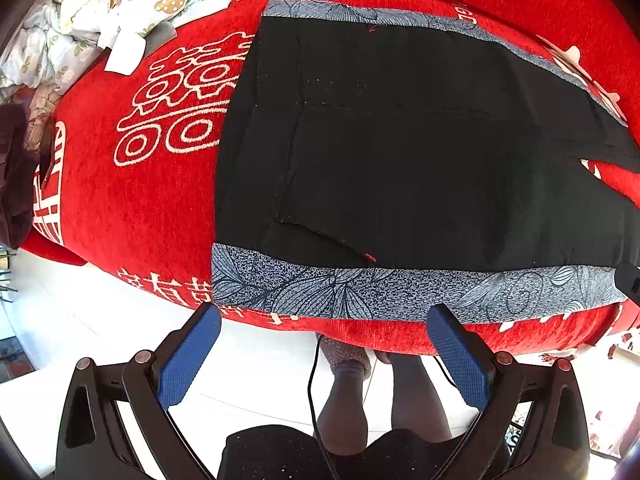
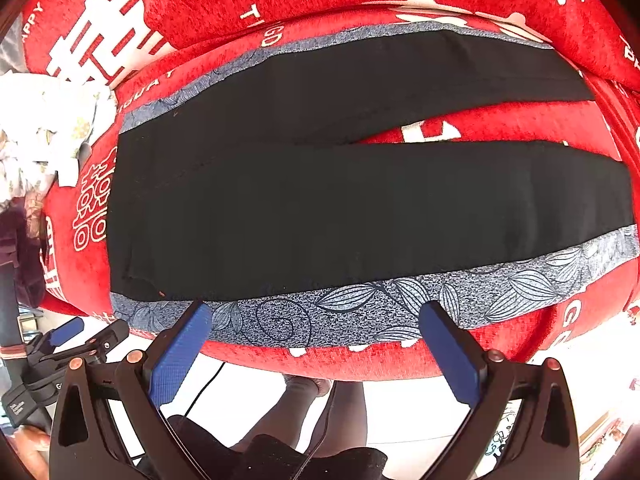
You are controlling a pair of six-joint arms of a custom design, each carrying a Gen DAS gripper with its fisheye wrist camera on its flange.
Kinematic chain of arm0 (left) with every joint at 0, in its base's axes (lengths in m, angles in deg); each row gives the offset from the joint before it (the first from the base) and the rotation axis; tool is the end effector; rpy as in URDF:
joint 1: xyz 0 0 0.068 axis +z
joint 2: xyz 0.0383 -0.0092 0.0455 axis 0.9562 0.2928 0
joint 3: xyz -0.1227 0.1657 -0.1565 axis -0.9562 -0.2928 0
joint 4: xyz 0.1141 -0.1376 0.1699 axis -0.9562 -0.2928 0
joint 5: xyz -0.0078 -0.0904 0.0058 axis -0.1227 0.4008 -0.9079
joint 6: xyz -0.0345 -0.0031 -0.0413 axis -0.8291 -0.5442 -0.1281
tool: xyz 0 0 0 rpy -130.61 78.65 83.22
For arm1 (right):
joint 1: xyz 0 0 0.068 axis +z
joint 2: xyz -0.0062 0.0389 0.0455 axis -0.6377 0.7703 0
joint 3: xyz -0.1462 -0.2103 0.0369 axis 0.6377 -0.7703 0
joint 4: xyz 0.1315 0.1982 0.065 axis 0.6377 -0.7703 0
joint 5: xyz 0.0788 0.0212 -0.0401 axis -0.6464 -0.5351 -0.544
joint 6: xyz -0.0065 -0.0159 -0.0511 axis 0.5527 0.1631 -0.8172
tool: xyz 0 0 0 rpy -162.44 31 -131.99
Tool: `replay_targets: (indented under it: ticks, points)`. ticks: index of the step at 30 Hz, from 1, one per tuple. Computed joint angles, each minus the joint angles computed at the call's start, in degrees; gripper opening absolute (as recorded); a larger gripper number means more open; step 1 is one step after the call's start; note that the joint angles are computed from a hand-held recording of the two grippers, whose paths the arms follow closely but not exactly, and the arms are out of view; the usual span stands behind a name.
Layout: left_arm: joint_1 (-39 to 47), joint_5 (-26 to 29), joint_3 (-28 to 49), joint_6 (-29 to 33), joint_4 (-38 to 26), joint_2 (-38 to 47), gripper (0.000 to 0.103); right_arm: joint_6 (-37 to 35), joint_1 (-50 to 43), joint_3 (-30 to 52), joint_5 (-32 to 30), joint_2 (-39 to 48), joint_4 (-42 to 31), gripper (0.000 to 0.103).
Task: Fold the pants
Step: 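Position both grippers over the waistband of the black trousers, then grasp the waistband with both grippers and lift it up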
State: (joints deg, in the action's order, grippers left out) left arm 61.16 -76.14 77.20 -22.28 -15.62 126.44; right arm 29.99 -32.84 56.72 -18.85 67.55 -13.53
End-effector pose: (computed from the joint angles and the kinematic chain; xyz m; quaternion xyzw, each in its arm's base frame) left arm 0.2420 -0.0482 0.2393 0.0400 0.9986 0.0333 0.0088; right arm 0.2102 0.0286 0.2685 0.1334 0.9870 0.0673 0.0597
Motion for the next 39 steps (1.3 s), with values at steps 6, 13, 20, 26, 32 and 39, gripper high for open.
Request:
replay_targets:
  ticks: [6, 13, 20, 26, 32, 39]
  points:
    - [-0.39, -0.39, -0.24, 0.53, 0.20, 0.52, 0.103, 0.40, 0.16, -0.95, -0.32, 0.32, 0.76, 0.103]
    - [-1.03, -0.26, -0.44, 1.05, 0.84, 1.03, 0.103, 0.48, 0.46, -1.89, -0.91, 0.81, 1.43, 0.103]
    - [-0.82, -0.13, -0.99, 0.80, 1.22, 1.46, 0.103, 0.80, 0.62, -2.69, -1.48, 1.23, 2.19, 0.103]
    - [-0.78, -0.37, -1.67, 0.57, 1.60, 1.62, 0.103, 0.76, 0.67, -3.44, -2.26, 1.45, 2.94, 0.103]
    - [-0.81, -0.62, -2.60, 0.77, 2.10, 1.76, 0.103, 0.28, 0.28, -4.57, -2.65, 0.96, 3.20, 0.103]
    - [-0.94, -0.86, -2.79, 0.67, 2.09, 1.56, 0.103, 0.05, -0.25, -5.42, -2.96, 0.15, 3.48, 0.103]
